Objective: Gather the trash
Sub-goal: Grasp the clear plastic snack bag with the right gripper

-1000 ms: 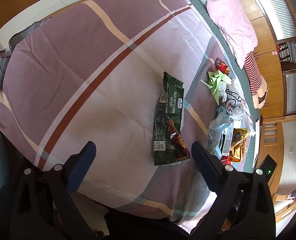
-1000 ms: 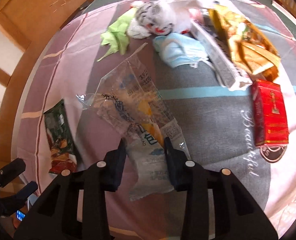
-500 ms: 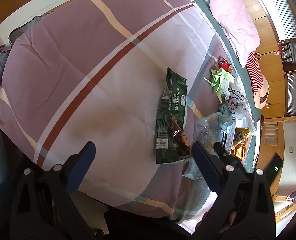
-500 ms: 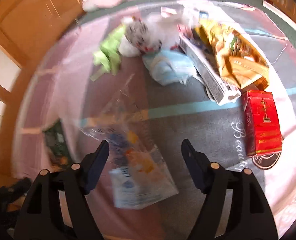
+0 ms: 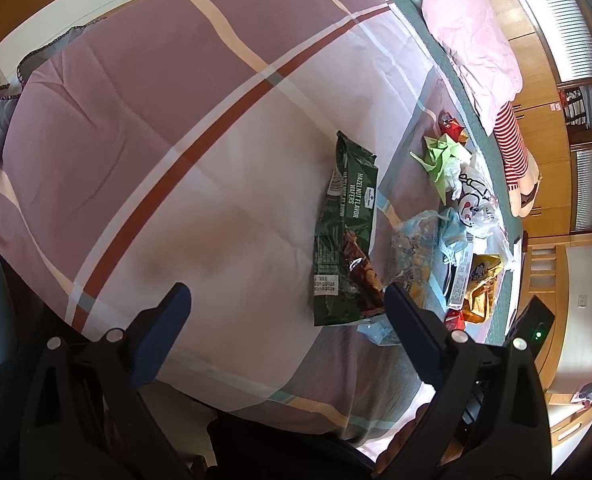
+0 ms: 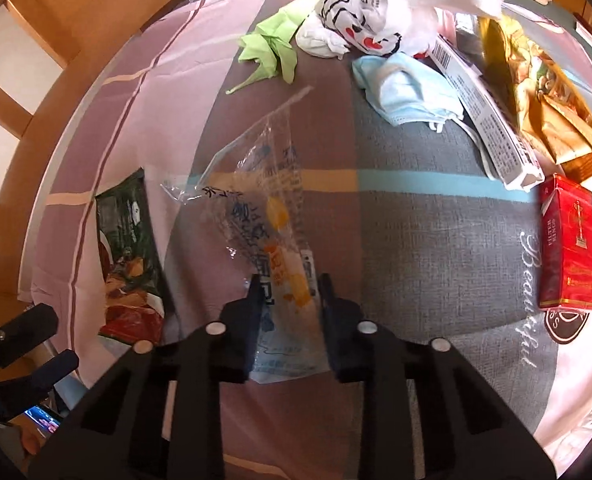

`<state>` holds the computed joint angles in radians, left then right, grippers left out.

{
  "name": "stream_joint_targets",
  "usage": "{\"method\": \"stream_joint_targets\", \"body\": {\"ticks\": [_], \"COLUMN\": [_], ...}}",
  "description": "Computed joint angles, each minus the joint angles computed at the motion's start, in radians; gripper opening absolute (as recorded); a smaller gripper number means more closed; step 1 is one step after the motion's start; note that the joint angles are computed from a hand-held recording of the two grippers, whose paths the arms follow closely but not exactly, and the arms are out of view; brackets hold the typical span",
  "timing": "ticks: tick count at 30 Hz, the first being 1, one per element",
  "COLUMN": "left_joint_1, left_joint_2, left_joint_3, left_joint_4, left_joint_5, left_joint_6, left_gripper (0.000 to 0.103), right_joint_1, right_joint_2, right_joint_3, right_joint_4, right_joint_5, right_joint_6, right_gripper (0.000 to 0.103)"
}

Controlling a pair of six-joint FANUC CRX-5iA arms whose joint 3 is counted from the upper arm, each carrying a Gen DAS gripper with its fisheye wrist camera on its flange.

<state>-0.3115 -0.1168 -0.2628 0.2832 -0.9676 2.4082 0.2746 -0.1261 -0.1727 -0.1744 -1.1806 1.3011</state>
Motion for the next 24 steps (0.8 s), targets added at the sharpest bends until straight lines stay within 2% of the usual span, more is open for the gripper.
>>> {"method": "stream_joint_targets", "body": {"ticks": [5,8,14,17,20,22,24], "left_joint_1": [0.004,0.031,0.026,0.004,-0.035,-0.06,-0.072], "left_joint_2": [-0.004,-0.029,-0.077,-0.032,0.071,0.137,0.178], "left_joint_3": [-0.012,-0.059,-0.036,-0.014,0.067,0.115,0.132], "left_joint_4": [0.019,0.117,0.019,0.028,-0.007,-0.046,-0.049], "left_joint_5": [0.019,0.072,0.138,0.157,0.147,0.12,0.082], "left_joint_6": [-0.019,-0.149,-0.156,-0.183,-0.226,-0.225,-0.219], "left_gripper": [0.097,0.097,0.096,0.096,0.096,0.089,0.067], "right_joint_1": [-0.018,-0.037,-0.079,-0.086,-0.108,-0.114,-0.127], "right_joint_2": [-0.024,-0.045,-0.126,-0.169,-0.182,-0.165,-0.154], "right_joint_3": [-0.013,-0.027,-0.072,-0.1,-0.106,-0.097,-0.09], "right_joint_4": [0.023,0.014,0.036,0.059,0.052,0.038,0.019], "right_joint_5": [0.02,0.04,0.119,0.152,0.161,0.153,0.144], "right_joint_6": [-0.055,-0.087,-0.168,-0.215,-0.232,-0.226,-0.212], "right_gripper": [0.026,0.026,0.026,0.026,0.026,0.026,0.026]}}
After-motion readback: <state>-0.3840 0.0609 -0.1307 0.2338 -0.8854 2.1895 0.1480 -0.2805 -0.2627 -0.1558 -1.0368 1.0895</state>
